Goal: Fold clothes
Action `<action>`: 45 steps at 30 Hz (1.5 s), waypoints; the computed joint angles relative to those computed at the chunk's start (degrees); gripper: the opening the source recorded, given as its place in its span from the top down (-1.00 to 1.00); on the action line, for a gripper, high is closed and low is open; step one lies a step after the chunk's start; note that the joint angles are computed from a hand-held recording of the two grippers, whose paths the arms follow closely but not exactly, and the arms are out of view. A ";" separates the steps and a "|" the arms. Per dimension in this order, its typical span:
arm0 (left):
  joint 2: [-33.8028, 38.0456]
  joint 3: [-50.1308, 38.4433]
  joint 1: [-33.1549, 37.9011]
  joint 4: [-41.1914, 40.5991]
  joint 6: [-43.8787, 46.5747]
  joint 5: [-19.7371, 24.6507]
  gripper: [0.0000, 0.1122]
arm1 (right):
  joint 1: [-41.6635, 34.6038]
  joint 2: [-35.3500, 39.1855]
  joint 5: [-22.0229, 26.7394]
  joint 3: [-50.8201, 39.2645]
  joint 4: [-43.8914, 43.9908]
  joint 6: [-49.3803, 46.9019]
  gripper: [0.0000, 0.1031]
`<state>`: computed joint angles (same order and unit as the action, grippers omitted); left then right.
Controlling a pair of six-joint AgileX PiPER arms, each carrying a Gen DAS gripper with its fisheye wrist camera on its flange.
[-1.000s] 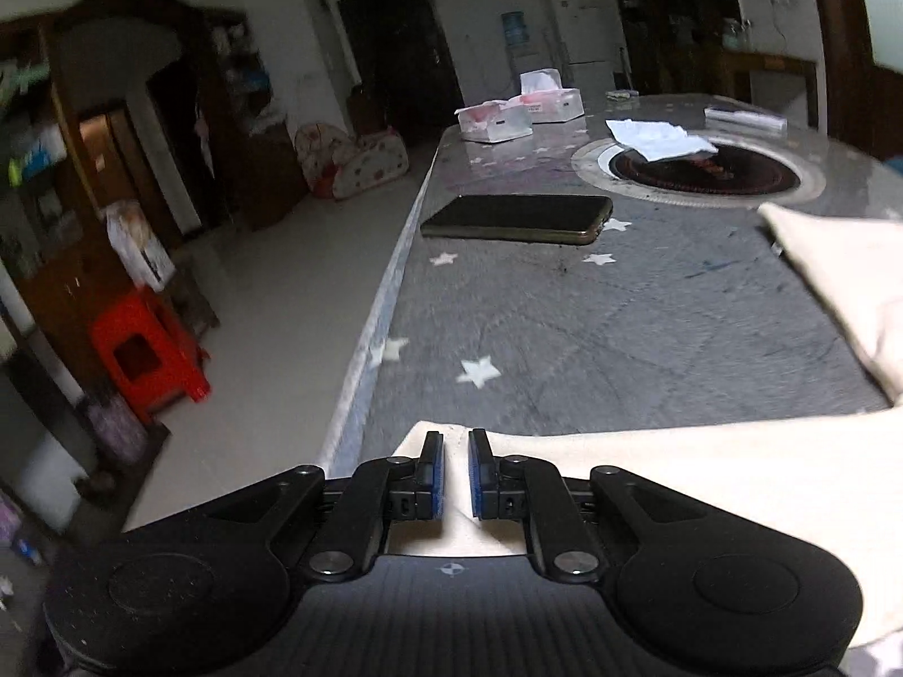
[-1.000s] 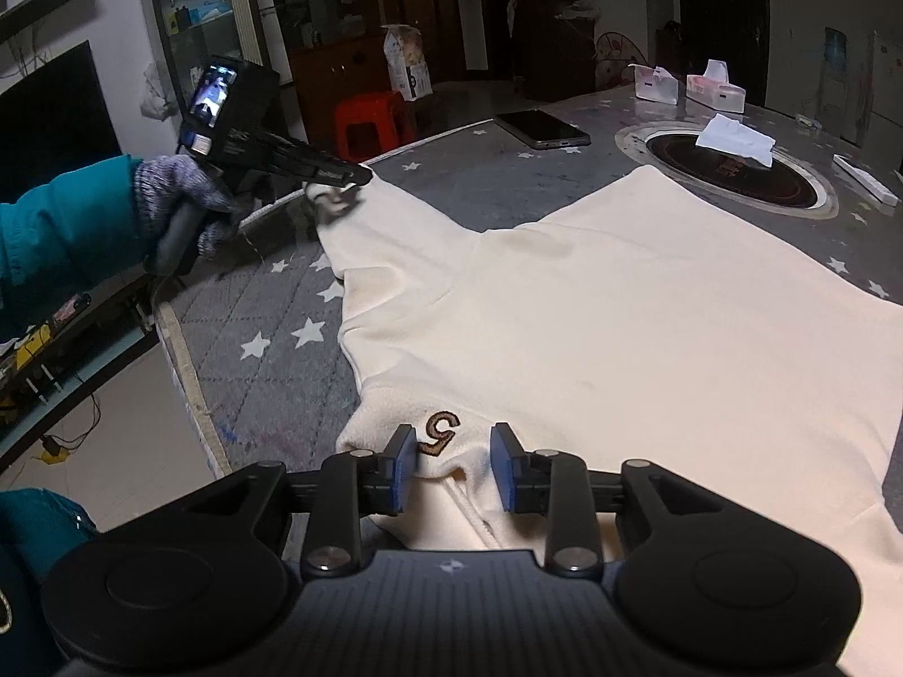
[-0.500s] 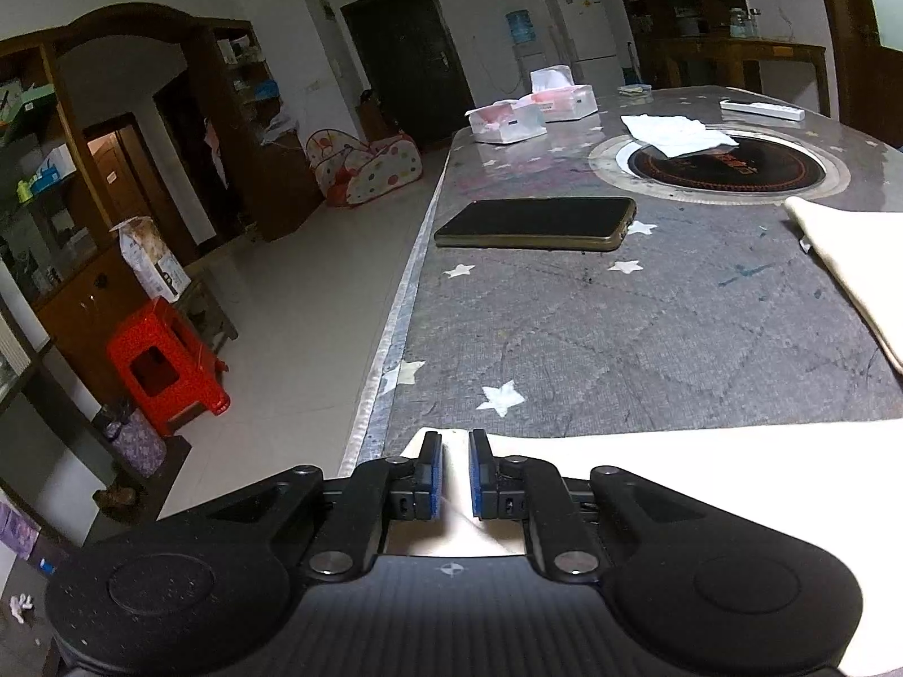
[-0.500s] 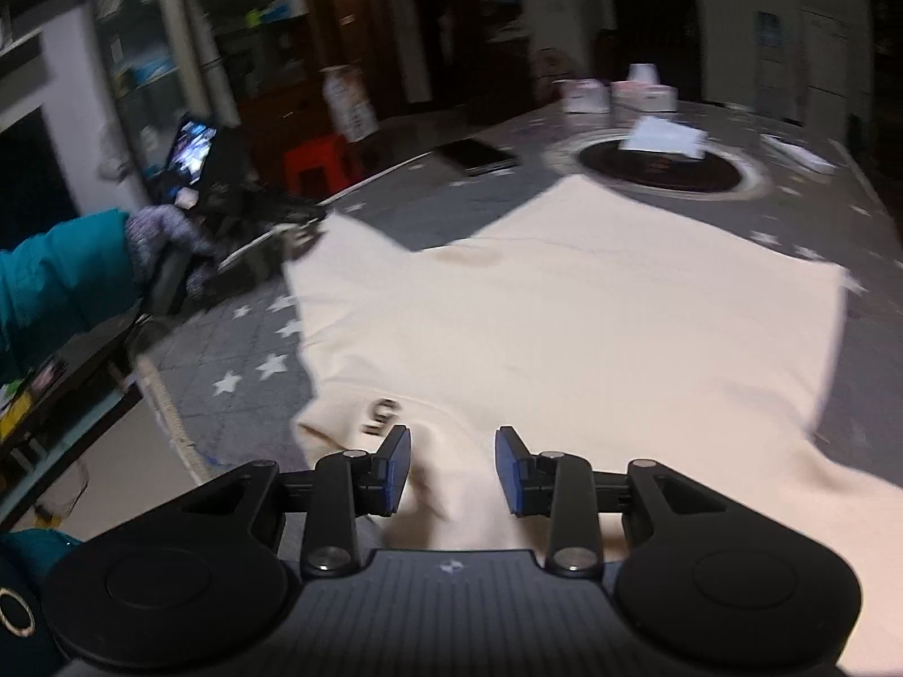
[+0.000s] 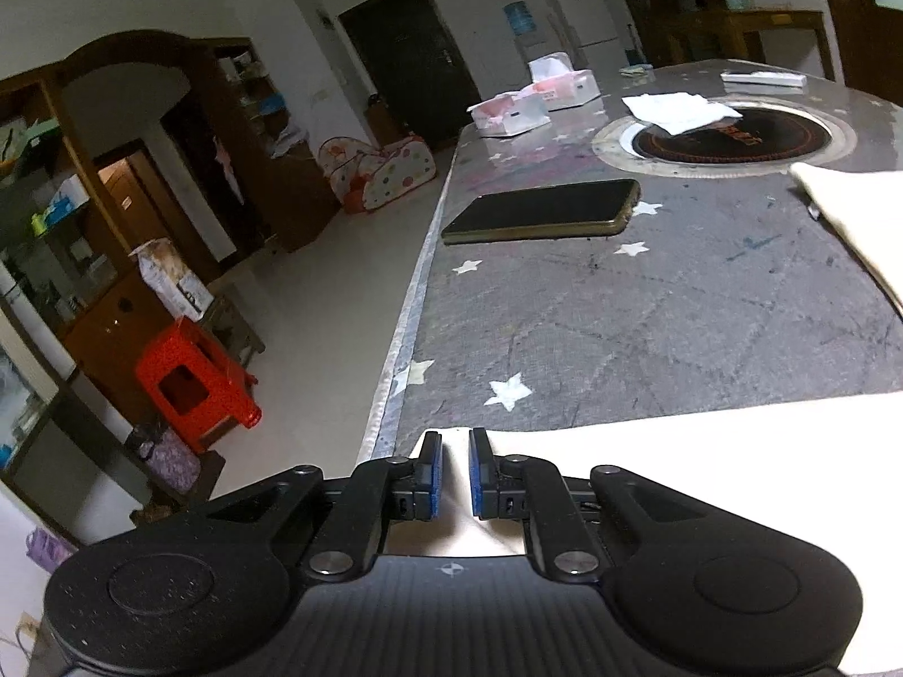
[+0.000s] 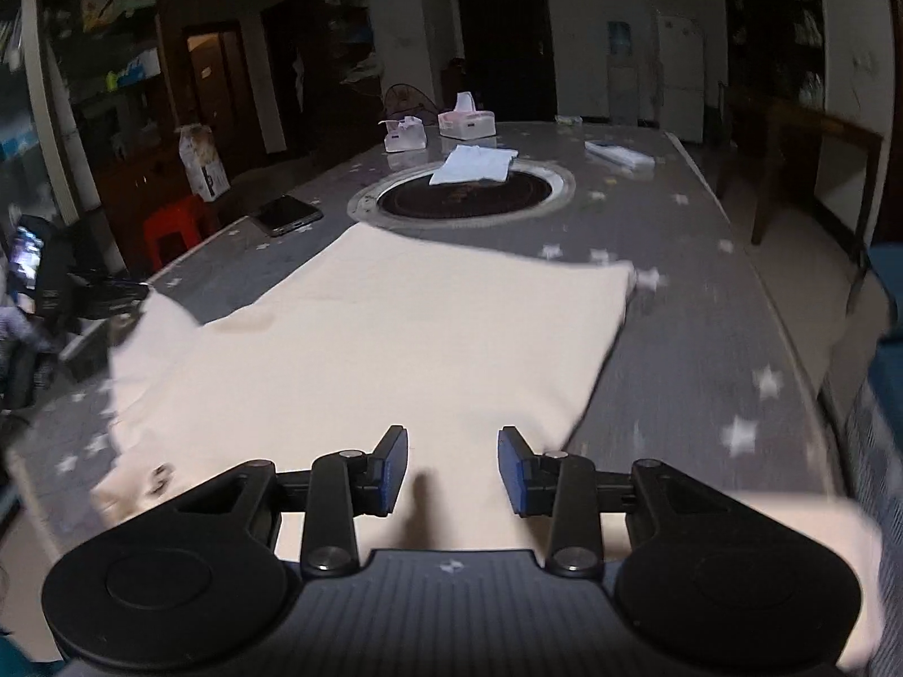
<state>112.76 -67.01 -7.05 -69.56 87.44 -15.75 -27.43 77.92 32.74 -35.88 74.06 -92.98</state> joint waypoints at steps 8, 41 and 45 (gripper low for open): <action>-0.06 1.06 0.49 4.12 -4.87 -1.65 0.79 | 6.94 19.13 -12.81 -20.08 -10.08 17.16 0.33; -8.75 7.60 -2.05 0.85 -7.96 -1.78 0.58 | 13.64 8.86 2.20 -13.14 -15.88 5.57 0.44; -14.47 11.95 -5.80 10.68 -18.46 2.46 0.44 | 18.27 4.17 -0.08 -5.00 -13.56 1.42 0.44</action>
<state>98.29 -55.06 -12.85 -58.88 68.98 -13.30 -9.16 82.08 32.66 -40.88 60.50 -91.56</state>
